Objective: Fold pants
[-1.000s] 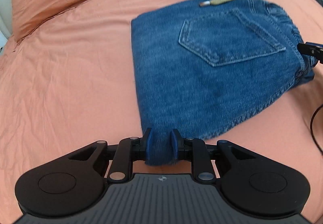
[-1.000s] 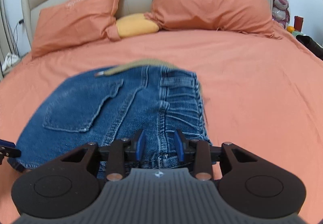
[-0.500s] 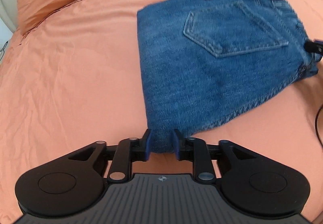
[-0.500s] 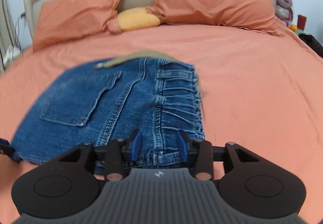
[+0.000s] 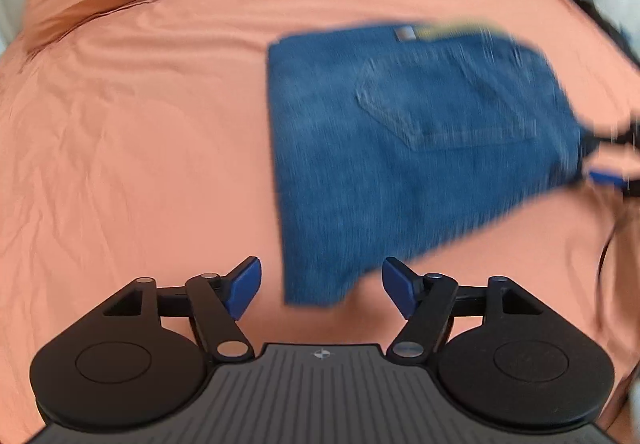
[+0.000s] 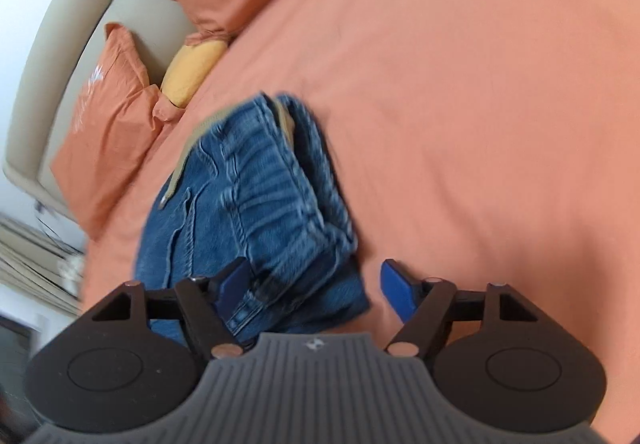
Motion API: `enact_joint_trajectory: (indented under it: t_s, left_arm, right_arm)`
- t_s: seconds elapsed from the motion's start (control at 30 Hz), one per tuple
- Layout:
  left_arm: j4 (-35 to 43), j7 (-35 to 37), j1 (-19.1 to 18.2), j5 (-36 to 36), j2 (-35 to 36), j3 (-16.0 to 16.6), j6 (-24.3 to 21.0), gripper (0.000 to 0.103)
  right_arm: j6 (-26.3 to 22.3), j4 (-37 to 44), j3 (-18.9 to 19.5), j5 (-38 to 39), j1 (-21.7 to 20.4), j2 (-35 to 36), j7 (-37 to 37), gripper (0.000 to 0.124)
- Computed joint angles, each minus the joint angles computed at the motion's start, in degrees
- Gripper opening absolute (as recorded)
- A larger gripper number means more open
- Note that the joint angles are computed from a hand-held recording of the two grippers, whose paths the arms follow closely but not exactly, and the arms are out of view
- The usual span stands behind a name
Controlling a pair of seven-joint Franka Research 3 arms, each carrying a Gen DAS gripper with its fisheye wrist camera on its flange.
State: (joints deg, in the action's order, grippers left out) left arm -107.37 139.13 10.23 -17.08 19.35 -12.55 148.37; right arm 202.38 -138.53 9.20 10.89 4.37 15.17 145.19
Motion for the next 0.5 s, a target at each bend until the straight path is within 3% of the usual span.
enact_joint_trajectory:
  t_s: [0.03,0.1,0.13,0.2,0.3,0.33,0.37,0.47,0.5]
  left_arm:
    - [-0.82,0.7,-0.03,0.64,-0.07,0.1,0.02,0.083]
    - [-2.27,0.91,-0.69,2.61,0.03,0.6,1.05,0.084]
    - [-3.81,0.71,-1.52,4.76,-0.1,1.19,3.85,0.084]
    - [-6.84,-2.62,-3.99,10.39,0.23,3.0,12.15,0.082]
    - [-6.66,-5.49,-3.48,13.0,1.47,1.7,14.57,0.073]
    - [-6.59,-5.87,-3.24,13.71,1.68,1.19,15.06,0.063]
    - [-6.64,-6.62,-3.35,14.84,1.71,1.18,15.73,0.036]
    - [-6.24,-6.57,-1.86,15.03,0.87,-0.54,14.64,0.019]
    - [-5.86,-7.18,-2.07,15.8,0.76,-0.09,14.64,0.018]
  right_arm:
    - [1.16,-0.19,2.93,-3.76,-3.85,0.82,4.01,0.074]
    - [2.64,-0.16,5.05,-7.86,-7.1,2.06,8.83,0.076]
    - [3.1,-0.11,5.55,-9.35,-8.01,2.49,10.74,0.077]
    - [3.67,-0.06,5.24,-10.62,-7.97,2.88,12.62,0.078]
    - [3.94,0.07,4.01,-11.29,-6.83,3.1,12.66,0.082]
    - [4.34,0.23,3.9,-11.77,-6.85,3.46,12.89,0.084]
    - [4.69,0.62,3.94,-12.43,-7.13,3.96,13.34,0.085]
    - [6.14,0.93,4.36,-14.2,-8.32,4.82,15.46,0.084]
    - [6.55,0.73,4.56,-15.23,-8.96,4.77,16.3,0.079]
